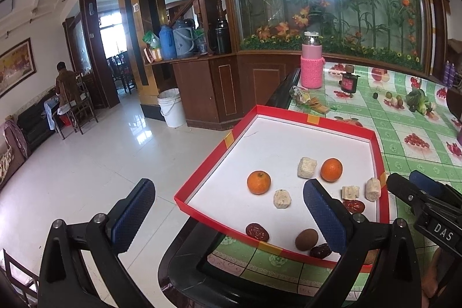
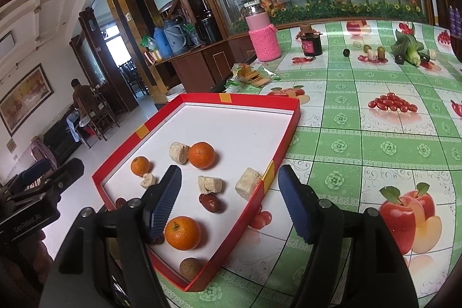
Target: Organize fruits
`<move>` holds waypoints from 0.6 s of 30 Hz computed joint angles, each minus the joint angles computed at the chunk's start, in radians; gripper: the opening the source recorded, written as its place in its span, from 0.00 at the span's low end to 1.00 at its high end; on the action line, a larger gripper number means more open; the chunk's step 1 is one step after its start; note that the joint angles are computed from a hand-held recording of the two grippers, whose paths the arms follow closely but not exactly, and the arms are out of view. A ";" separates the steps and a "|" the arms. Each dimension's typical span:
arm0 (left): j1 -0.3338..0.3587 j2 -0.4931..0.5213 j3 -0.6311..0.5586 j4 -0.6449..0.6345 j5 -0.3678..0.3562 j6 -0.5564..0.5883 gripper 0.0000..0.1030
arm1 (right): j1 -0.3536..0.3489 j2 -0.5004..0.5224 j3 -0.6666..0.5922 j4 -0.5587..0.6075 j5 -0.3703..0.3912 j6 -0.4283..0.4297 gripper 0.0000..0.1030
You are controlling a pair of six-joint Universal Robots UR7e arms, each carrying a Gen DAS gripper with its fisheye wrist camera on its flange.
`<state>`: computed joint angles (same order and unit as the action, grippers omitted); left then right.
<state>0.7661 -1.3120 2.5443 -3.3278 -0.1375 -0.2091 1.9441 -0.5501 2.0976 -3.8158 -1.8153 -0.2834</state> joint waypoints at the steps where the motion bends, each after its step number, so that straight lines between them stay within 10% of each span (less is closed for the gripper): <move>1: 0.001 -0.014 0.003 0.037 -0.003 -0.028 1.00 | 0.004 0.002 0.001 -0.005 -0.002 -0.003 0.69; 18: 0.003 -0.172 0.013 0.497 0.024 -0.381 1.00 | 0.070 -0.001 0.025 -0.101 -0.007 -0.072 0.77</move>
<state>0.7689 -1.4838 2.5570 -2.8308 -0.1138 -0.5904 2.0143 -0.5515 2.1228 -3.9169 -1.8223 -0.3552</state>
